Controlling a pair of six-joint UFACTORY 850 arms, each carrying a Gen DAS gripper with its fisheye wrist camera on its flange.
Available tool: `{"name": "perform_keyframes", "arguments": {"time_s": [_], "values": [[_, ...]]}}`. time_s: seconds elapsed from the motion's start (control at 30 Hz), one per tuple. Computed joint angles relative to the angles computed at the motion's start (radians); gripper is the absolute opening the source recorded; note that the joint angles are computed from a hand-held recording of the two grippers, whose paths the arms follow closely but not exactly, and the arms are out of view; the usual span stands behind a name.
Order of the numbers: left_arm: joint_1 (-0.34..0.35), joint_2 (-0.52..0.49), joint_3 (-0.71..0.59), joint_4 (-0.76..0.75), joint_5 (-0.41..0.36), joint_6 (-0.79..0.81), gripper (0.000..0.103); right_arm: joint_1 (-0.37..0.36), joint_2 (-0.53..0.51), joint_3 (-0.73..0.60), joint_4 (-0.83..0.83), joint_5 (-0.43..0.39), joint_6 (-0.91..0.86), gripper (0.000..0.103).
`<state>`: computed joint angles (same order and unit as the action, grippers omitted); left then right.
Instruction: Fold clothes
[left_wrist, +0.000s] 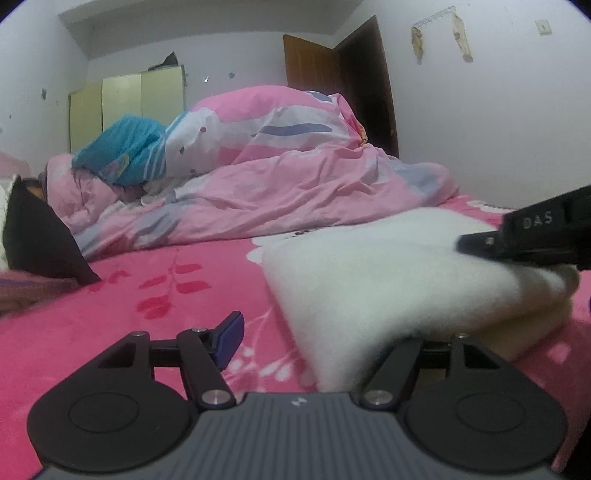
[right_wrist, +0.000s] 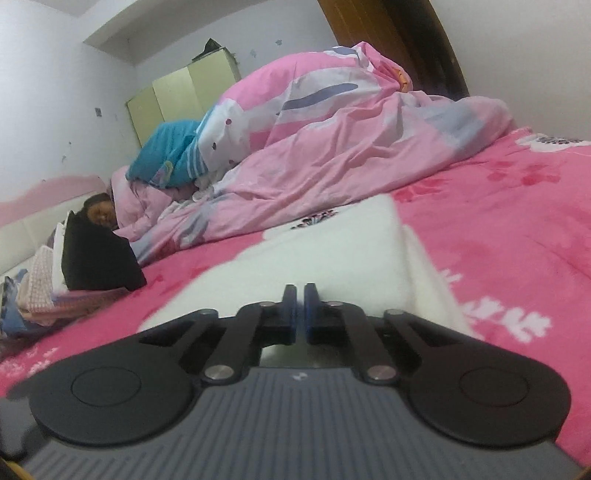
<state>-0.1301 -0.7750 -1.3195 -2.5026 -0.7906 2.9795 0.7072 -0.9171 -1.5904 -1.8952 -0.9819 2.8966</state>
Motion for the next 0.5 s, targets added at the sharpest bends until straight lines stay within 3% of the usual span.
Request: {"name": "perform_keyframes", "arguments": {"time_s": [0.03, 0.13, 0.23, 0.3, 0.5], "values": [[0.003, 0.002, 0.003, 0.011, -0.005, 0.016, 0.068, -0.002, 0.007, 0.02, -0.025, -0.001, 0.046, 0.0], [0.014, 0.004, 0.009, 0.093, -0.048, 0.035, 0.054, -0.008, 0.013, 0.046, -0.069, -0.008, 0.127, 0.0], [0.019, 0.001, 0.015, 0.141, -0.107, 0.086, 0.057, -0.005, 0.001, 0.026, -0.052, -0.012, 0.098, 0.0], [0.004, -0.003, 0.006, 0.111, -0.08, 0.126, 0.062, -0.006, -0.001, 0.023, -0.052, -0.013, 0.098, 0.0], [-0.004, -0.018, -0.057, 0.112, 0.031, 0.027, 0.066, -0.009, 0.006, 0.038, -0.078, -0.013, 0.133, 0.0]]}}
